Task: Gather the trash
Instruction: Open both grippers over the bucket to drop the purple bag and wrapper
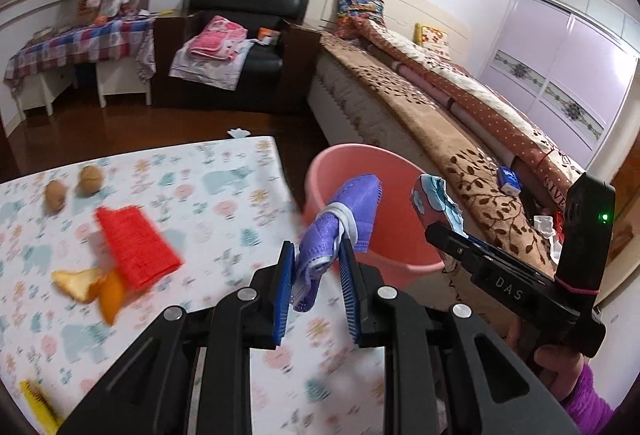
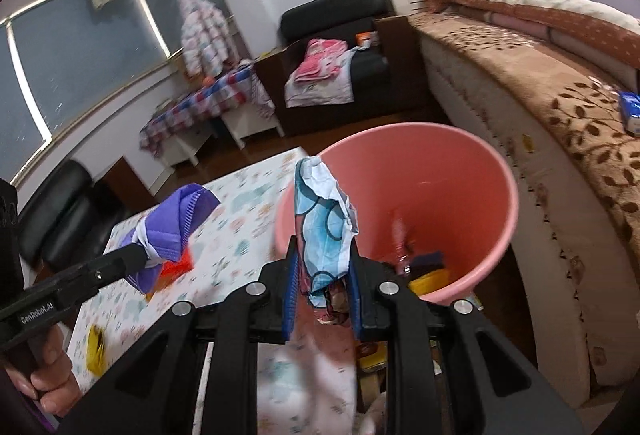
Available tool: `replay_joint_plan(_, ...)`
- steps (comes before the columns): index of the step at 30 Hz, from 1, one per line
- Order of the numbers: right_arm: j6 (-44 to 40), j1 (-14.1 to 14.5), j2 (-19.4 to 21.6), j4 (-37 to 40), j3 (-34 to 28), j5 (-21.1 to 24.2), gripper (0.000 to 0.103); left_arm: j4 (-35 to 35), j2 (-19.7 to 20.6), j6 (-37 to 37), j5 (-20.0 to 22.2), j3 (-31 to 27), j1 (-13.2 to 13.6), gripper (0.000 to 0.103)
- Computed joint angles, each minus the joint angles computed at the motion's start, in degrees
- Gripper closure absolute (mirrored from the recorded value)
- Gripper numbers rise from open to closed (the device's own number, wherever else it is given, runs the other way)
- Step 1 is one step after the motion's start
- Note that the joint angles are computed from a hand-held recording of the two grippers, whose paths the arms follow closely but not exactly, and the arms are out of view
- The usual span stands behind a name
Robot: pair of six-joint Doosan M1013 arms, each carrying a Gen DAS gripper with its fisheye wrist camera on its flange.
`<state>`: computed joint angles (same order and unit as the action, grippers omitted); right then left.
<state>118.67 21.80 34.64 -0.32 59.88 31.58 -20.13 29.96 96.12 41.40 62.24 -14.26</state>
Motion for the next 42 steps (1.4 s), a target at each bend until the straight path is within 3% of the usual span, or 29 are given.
replay_joint_plan(17,3.47,-2.28,1.47,-0.42,-0.49,1.36,0.082,2.92,9.53,-1.58,7.45,-13.37,-3.7,0.08)
replay_joint_plan(21,3.63,-2.47,1.92,-0.43,-0.87,1.75,0.082,2.91,10.49,-2.23,8.17,-14.59,-3.79,0.064)
replay_joint_plan(31,5.46,-2.39,2.5,-0.87,-1.69,2.71,0.079,1.38,9.63,-2.64,7.6,-13.16,-3.04,0.055)
replay_joint_plan(33,6.06,-2.32,2.32,-1.28,-1.42,2.28,0.067,1.09,9.24,-2.31,7.4,-12.62,-2.93,0.054)
replay_joint_plan(34,6.21,-2.25,2.23,-1.5,-1.31,2.17,0.065,1.06,9.01,-2.24,7.27,-12.32,-2.88,0.054)
replay_joint_plan(42,4.89,-1.44,1.69,-2.94,-1.24,1.97,0.065,0.41,6.39,-1.79,4.62,-8.57,-2.46,0.053)
